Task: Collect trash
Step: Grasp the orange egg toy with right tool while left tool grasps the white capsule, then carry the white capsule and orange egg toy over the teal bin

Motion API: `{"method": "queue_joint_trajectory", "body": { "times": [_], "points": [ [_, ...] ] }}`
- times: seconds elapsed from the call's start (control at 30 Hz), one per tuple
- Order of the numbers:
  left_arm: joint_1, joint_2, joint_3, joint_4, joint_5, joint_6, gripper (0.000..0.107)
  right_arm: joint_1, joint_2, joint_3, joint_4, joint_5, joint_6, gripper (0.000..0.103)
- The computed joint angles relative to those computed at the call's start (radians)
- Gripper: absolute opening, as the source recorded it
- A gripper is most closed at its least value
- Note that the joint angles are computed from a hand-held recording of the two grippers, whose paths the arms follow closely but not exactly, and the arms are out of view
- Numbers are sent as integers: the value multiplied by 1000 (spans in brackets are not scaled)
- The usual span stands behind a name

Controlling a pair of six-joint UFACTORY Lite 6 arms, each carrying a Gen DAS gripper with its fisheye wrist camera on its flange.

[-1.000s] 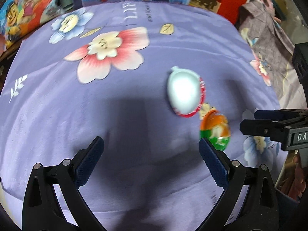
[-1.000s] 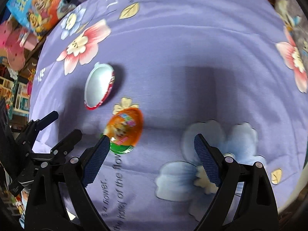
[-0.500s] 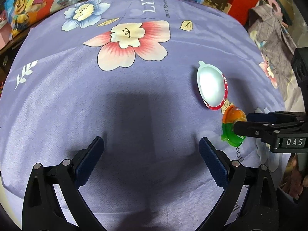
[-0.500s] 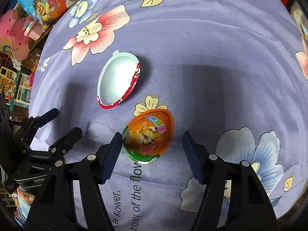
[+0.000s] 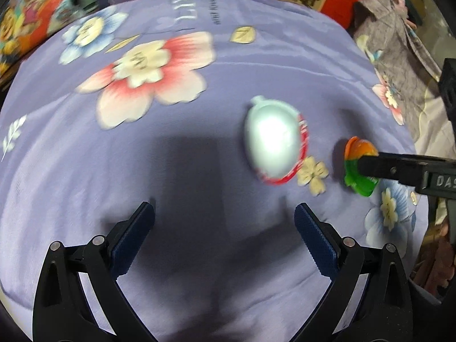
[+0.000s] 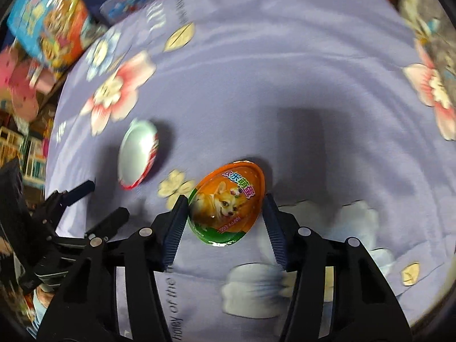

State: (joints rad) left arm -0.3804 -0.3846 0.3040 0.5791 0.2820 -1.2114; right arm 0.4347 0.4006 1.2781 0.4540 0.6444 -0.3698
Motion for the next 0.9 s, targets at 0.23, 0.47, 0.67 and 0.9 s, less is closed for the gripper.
{"method": "queue_joint_trajectory", "body": {
  "times": [0.23,0.47,0.67,0.9],
  "points": [
    [-8,311,225,205,-79,-175,99,-96,-8,6,-4,10,-34,51],
    [-37,406,319,372,-15,-341,60,-170,12,24,25,25,-103,51],
    [-47,384,338,337,9,-323,55,-223,26,47,73,46,-167,51],
    [-125,418,443,226,59,-237,55,-348,9,55,127,91,-270,51]
  ]
}}
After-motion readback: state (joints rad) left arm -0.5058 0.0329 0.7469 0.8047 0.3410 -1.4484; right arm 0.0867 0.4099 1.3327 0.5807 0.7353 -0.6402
